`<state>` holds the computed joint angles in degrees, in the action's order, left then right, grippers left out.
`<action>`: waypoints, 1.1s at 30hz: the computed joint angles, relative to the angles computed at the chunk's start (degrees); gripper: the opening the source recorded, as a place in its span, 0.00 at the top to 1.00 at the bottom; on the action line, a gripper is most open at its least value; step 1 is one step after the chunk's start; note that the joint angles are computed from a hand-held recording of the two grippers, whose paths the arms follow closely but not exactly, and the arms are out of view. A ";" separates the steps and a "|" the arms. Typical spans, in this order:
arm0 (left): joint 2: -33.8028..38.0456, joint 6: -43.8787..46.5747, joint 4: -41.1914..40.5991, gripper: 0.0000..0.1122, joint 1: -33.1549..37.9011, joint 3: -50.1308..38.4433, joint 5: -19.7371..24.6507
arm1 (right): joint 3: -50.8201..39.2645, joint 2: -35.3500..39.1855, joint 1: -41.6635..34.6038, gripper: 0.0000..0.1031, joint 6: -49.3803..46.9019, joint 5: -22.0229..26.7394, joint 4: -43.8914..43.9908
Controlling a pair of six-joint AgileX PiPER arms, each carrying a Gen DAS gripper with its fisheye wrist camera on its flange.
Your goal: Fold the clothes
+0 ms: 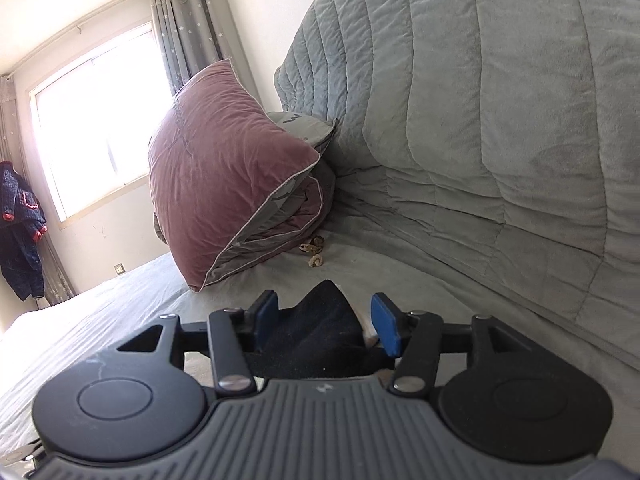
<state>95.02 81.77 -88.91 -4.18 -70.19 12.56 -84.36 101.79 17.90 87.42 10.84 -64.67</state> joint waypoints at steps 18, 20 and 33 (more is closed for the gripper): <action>-16.26 -70.38 73.95 0.12 2.52 -3.98 24.64 | 5.51 -16.00 14.34 0.22 -21.28 22.17 17.40; -17.60 -71.00 75.49 0.09 3.18 -3.95 27.60 | 5.70 -17.11 16.79 0.16 -20.80 24.82 16.86; -23.92 -61.52 72.95 0.09 14.09 -3.37 44.97 | -1.70 -17.16 31.98 0.00 -22.28 44.30 18.86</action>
